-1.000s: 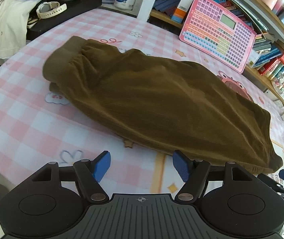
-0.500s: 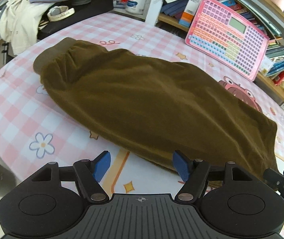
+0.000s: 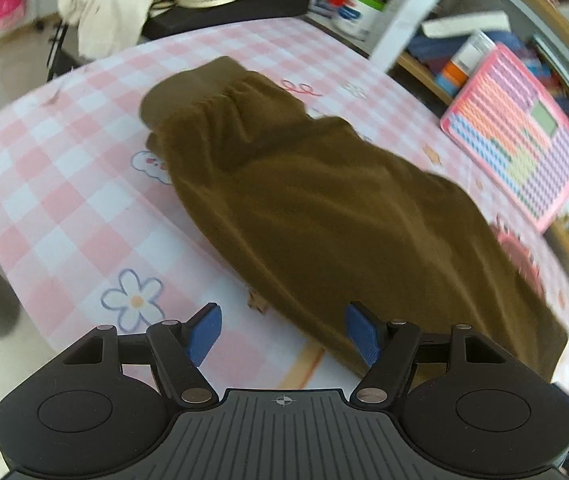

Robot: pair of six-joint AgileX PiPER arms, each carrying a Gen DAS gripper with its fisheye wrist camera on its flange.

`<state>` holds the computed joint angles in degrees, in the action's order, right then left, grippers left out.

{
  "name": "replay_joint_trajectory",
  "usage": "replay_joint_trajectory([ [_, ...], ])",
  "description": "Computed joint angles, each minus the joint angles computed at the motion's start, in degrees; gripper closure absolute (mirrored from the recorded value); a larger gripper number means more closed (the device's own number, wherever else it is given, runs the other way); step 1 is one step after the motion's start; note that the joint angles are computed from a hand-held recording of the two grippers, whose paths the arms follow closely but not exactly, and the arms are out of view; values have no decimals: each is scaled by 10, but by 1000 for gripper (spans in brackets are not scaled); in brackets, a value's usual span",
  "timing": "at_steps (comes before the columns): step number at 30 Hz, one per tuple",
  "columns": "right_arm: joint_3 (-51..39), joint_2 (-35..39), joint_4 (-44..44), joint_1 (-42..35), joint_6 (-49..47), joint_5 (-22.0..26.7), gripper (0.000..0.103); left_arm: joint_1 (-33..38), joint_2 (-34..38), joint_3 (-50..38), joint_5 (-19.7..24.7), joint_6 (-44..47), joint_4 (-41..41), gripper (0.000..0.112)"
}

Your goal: Fold clothes

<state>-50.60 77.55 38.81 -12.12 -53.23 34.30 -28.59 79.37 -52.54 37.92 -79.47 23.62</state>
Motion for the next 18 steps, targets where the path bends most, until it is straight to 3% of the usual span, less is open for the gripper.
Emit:
replay_joint_trajectory([
  [8,-57,54,-58,108,137,-48,17,151,-21,43,-94,181,-191,42],
  [13,-99,100,-145,176,252,-88,17,232,-24,67,-137,363,-363,43],
  [18,-153,155,-271,223,397,-120,17,282,-15,73,-149,508,-494,43],
])
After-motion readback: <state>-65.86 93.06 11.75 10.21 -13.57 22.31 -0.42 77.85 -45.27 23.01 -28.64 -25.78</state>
